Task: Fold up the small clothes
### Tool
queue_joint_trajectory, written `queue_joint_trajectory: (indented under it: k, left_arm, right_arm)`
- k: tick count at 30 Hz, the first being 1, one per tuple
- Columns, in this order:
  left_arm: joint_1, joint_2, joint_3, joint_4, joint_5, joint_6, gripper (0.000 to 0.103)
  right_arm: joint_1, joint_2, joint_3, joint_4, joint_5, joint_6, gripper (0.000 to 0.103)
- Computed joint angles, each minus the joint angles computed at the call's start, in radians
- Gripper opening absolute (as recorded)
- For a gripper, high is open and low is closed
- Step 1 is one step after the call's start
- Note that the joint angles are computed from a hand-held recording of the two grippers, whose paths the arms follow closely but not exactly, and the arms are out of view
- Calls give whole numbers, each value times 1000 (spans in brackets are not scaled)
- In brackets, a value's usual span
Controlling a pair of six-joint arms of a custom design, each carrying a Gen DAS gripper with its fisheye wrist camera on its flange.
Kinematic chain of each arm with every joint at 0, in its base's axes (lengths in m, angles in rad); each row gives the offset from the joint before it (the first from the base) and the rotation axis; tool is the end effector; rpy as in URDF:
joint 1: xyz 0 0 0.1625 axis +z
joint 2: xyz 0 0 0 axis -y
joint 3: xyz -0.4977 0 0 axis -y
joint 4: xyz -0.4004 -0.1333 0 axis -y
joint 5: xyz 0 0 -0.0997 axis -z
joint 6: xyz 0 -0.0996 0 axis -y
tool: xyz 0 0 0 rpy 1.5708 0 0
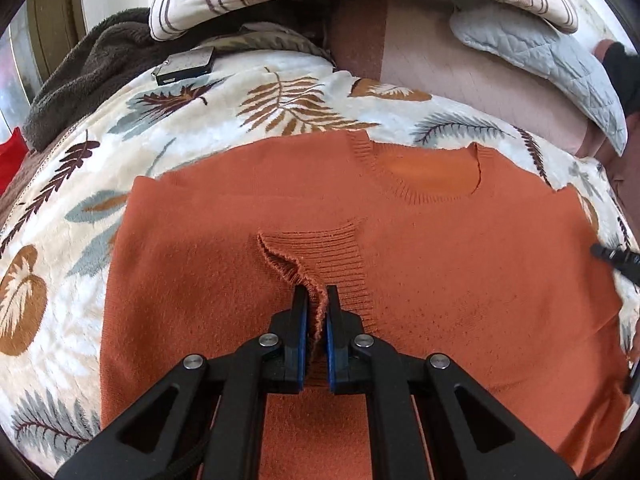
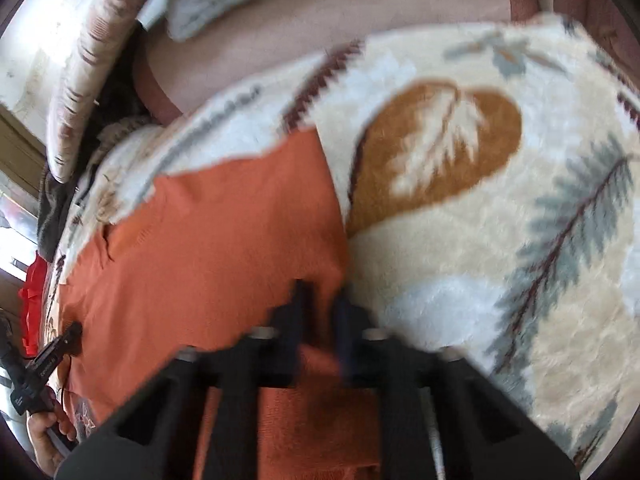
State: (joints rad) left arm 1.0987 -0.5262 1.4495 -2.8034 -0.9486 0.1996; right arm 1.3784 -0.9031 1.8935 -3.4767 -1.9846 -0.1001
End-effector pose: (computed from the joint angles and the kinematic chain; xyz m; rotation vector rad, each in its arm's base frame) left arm -0.1895 -0.7919 0.0464 0.7119 2.4232 -0.4998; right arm -0.0348 -0.6664 0.2420 -0.3580 -2.3821 1.0945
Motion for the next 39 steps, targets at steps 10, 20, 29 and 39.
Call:
queue_joint_trajectory:
  k: [10,20,29,39]
  left_arm:
    - [-1,11,-2,-17,13,39,7]
    - [-41,-103,218,-158,-38,122,72]
    - [-80,-231,436,-119,-131,86,71]
    - [-115,-407,698,-99,-141,-26,71]
  right_arm:
    - [1,40,-43,52,-101,-27,10]
    - [63,-34,145,-68,-38,-35,58]
    - [119,-72,355,-114,-87,-65,58]
    - [213,-55,564,-140,-136,-34,58]
